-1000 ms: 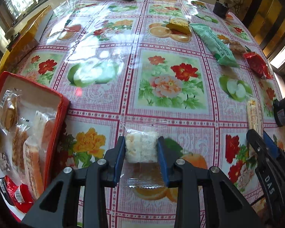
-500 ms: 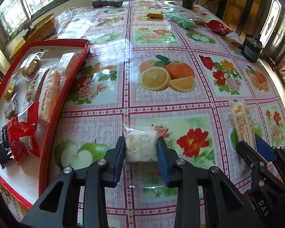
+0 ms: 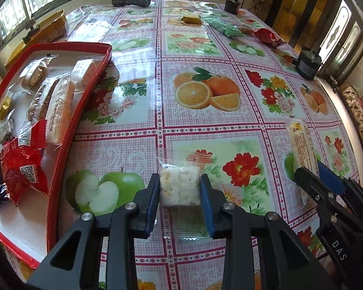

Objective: Organize snacks
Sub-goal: 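Carry the white packet with the left tool while the right tool carries the wafer stick to the tray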

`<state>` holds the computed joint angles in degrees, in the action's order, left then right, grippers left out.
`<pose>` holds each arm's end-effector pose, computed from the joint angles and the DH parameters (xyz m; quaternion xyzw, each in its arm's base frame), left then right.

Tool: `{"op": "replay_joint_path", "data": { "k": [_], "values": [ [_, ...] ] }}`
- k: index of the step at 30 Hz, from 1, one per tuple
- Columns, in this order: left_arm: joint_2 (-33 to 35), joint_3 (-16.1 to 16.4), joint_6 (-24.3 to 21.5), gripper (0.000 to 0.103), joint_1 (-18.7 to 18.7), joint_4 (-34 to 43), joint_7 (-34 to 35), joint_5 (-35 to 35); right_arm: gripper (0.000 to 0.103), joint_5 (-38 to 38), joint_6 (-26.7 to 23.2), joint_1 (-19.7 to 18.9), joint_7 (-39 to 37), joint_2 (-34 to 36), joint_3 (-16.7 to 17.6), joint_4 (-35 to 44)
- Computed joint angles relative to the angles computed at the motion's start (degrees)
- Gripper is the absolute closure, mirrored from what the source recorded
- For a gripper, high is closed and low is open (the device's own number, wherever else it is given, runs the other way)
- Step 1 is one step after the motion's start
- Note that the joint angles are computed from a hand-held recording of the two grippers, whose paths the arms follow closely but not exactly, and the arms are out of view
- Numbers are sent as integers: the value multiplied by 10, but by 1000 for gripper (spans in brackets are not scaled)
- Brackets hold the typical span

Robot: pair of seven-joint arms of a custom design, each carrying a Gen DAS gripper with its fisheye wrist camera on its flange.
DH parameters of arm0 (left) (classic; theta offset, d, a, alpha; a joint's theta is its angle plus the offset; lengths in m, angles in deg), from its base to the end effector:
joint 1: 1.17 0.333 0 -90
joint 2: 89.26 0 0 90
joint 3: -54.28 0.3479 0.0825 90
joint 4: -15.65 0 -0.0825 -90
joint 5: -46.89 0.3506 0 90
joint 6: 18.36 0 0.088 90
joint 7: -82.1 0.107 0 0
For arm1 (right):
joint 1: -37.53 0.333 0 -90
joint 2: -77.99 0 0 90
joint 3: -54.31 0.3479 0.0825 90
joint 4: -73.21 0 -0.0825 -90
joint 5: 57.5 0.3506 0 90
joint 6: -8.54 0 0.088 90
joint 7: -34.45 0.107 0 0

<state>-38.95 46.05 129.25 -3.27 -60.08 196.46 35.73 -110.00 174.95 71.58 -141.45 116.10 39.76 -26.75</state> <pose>0.7670 -0.1009 0.2886 -0.5440 0.8096 -0.2067 0.0766 0.6186 0.3008 0.2858 -0.5367 0.7730 -0.2236 0.2537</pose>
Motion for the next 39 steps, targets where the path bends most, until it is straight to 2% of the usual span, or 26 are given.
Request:
{"op": "replay_joint_path", "data": {
  "k": [5,9,14,26,39],
  "values": [
    [11,-11,-40,71,14,29,5,-13,68,7,-2,-2,-12,4,6,7],
    [8,-10,-43,71,16,27,6,-17,68,19,-2,-5,-29,10,14,15],
    [-8,-12,-27,71,21,-4,19,-22,68,37,-1,-5,-57,18,19,26],
    [-50,-15,64,71,24,-86,63,-28,68,83,6,4,-109,35,19,48],
    [-50,-17,67,71,31,-82,72,-36,68,140,8,-7,-176,56,35,94]
  ]
}}
